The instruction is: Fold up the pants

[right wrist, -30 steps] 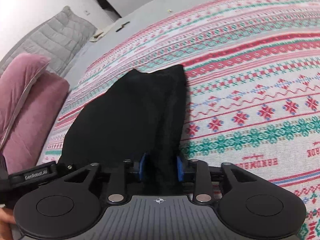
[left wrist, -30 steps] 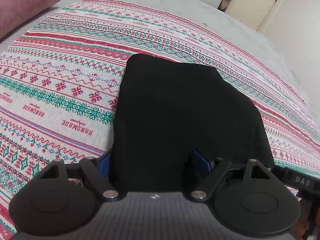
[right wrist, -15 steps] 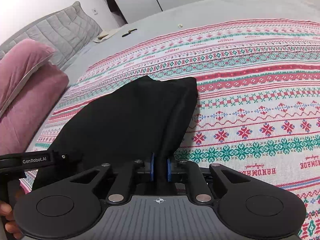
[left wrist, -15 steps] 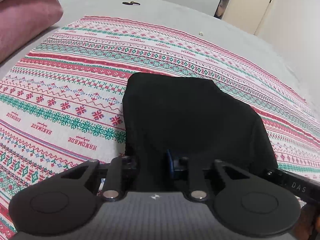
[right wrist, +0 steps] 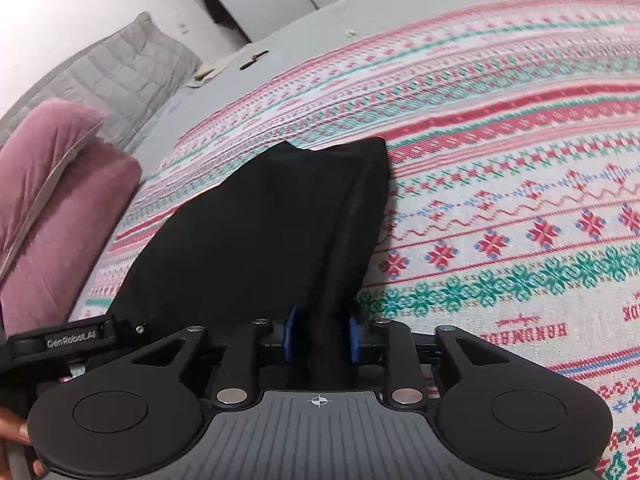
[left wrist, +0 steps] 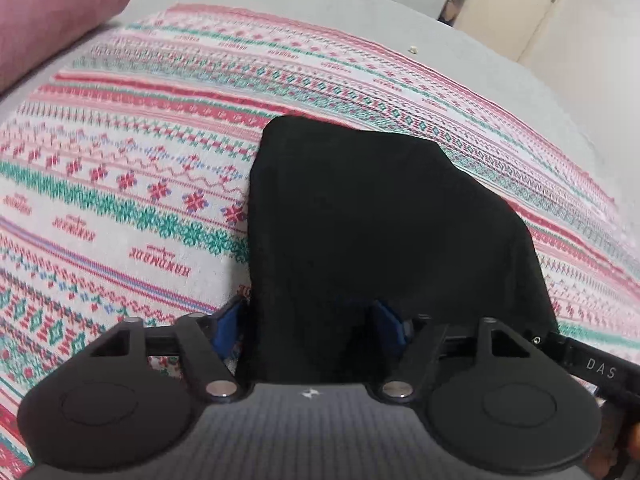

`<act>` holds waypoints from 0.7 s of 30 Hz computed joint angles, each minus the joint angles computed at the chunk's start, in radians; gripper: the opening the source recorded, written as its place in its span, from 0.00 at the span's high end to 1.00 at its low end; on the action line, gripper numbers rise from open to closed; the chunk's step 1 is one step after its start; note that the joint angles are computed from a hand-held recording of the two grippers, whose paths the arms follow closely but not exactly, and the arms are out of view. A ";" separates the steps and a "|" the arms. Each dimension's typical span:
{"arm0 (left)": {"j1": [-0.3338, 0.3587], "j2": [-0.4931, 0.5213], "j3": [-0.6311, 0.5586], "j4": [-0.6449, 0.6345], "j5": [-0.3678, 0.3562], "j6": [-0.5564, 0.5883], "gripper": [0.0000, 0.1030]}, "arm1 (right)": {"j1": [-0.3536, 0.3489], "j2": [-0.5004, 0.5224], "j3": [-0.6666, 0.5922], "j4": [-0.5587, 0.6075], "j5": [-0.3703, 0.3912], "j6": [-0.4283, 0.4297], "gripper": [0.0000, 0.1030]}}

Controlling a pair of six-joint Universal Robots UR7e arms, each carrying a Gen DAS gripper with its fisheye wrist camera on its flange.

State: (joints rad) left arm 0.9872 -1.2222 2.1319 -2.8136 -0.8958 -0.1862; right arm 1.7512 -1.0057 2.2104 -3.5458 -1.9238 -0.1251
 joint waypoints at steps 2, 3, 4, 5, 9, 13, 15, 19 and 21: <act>-0.017 -0.002 0.006 -0.015 0.029 0.013 0.37 | 0.025 0.020 -0.005 -0.037 -0.038 -0.051 0.88; -0.022 -0.003 0.008 -0.033 0.037 0.023 0.50 | 0.036 0.020 -0.006 -0.051 -0.044 -0.067 0.89; -0.021 -0.007 0.008 -0.051 0.030 0.027 0.57 | 0.045 0.015 -0.005 -0.068 -0.040 -0.084 0.93; -0.021 -0.012 0.006 -0.065 0.009 0.018 0.62 | 0.056 0.006 -0.003 -0.083 -0.038 -0.103 0.94; -0.024 0.021 -0.017 -0.121 -0.084 0.021 0.67 | 0.091 -0.030 -0.003 -0.133 -0.096 -0.192 0.94; -0.041 0.104 -0.059 -0.151 -0.154 0.001 0.67 | 0.074 -0.091 0.000 -0.139 -0.155 -0.228 0.94; -0.058 0.153 -0.080 -0.181 -0.176 -0.001 0.67 | 0.049 -0.131 0.006 -0.136 -0.163 -0.233 0.94; -0.074 0.232 -0.123 -0.207 -0.223 0.000 0.67 | -0.015 -0.209 0.020 -0.075 -0.168 -0.212 0.94; -0.076 0.256 -0.131 -0.189 -0.210 0.016 0.57 | -0.064 -0.249 0.021 0.015 -0.156 -0.164 0.92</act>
State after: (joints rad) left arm 0.9113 -0.9662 2.0011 -3.0030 -1.1057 -0.1703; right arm 1.6868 -1.2549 2.2319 -3.5309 -2.0793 -0.2886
